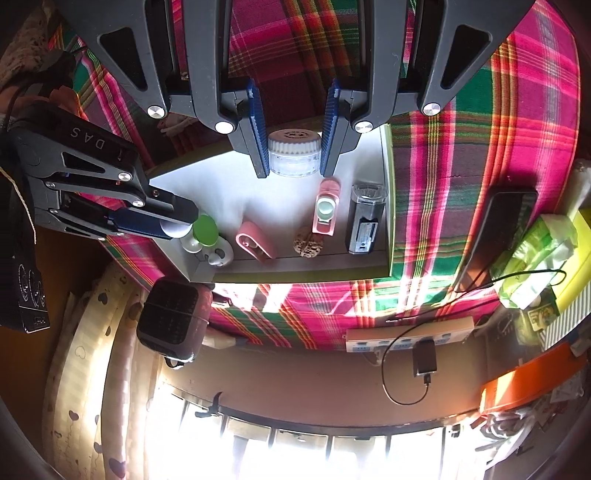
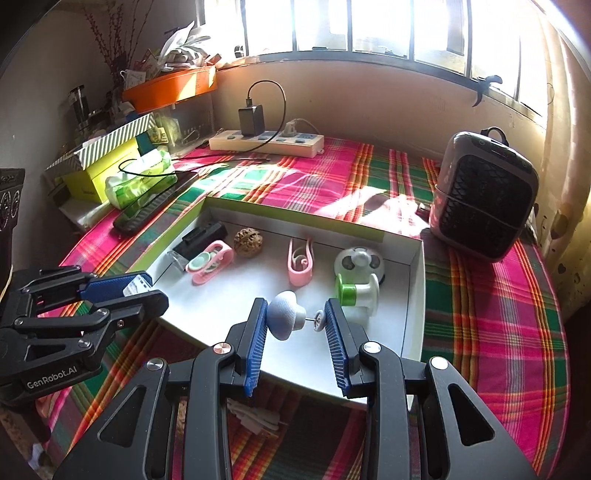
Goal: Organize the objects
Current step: 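Carry the white jar and white ball toy toward the tray, then lower the ball toy into the tray and open the right gripper while the left gripper lowers the jar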
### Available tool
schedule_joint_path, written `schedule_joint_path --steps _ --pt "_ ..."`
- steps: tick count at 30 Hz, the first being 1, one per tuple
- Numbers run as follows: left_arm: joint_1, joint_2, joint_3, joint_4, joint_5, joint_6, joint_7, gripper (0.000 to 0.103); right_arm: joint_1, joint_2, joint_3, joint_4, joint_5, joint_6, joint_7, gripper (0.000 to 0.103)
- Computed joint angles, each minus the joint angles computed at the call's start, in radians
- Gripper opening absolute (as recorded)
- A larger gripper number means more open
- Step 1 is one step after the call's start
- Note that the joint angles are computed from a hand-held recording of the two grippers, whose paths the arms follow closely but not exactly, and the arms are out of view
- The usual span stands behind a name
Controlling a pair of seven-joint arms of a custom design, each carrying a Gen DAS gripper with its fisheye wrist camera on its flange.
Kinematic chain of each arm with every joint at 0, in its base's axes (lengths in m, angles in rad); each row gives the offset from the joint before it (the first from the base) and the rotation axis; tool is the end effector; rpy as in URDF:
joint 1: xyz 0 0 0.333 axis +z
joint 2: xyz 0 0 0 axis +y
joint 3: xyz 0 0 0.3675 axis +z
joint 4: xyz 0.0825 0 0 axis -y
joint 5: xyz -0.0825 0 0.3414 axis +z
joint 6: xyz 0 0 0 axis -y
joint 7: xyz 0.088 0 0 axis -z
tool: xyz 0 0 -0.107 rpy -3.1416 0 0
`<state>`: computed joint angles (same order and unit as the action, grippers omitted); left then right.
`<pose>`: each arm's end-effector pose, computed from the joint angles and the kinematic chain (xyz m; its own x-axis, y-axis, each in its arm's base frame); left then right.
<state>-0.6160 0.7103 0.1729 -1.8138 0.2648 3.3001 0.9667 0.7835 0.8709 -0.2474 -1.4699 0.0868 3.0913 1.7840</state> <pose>0.6097 -0.3491 0.3127 -0.2617 -0.9524 0.1562 -0.7236 0.0866 -0.6847 0.6344 0.4438 0.3231 0.3990 -0.9166 -0.0252 -0.6572 -0.2667 -0.7050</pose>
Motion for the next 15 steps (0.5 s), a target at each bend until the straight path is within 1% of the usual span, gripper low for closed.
schedule_joint_path --steps 3,7,15 --pt "0.004 0.007 -0.002 0.014 0.0 -0.007 0.002 0.025 -0.011 0.024 0.007 0.055 -0.007 -0.03 -0.005 0.033" --pt "0.026 0.022 -0.023 0.045 0.013 -0.033 0.004 0.025 -0.037 0.059 0.031 0.135 -0.024 -0.077 -0.011 0.033" --pt "0.059 0.048 -0.046 0.095 0.051 -0.084 -0.022 0.025 -0.101 0.161 0.103 0.355 -0.072 -0.233 -0.032 0.033"
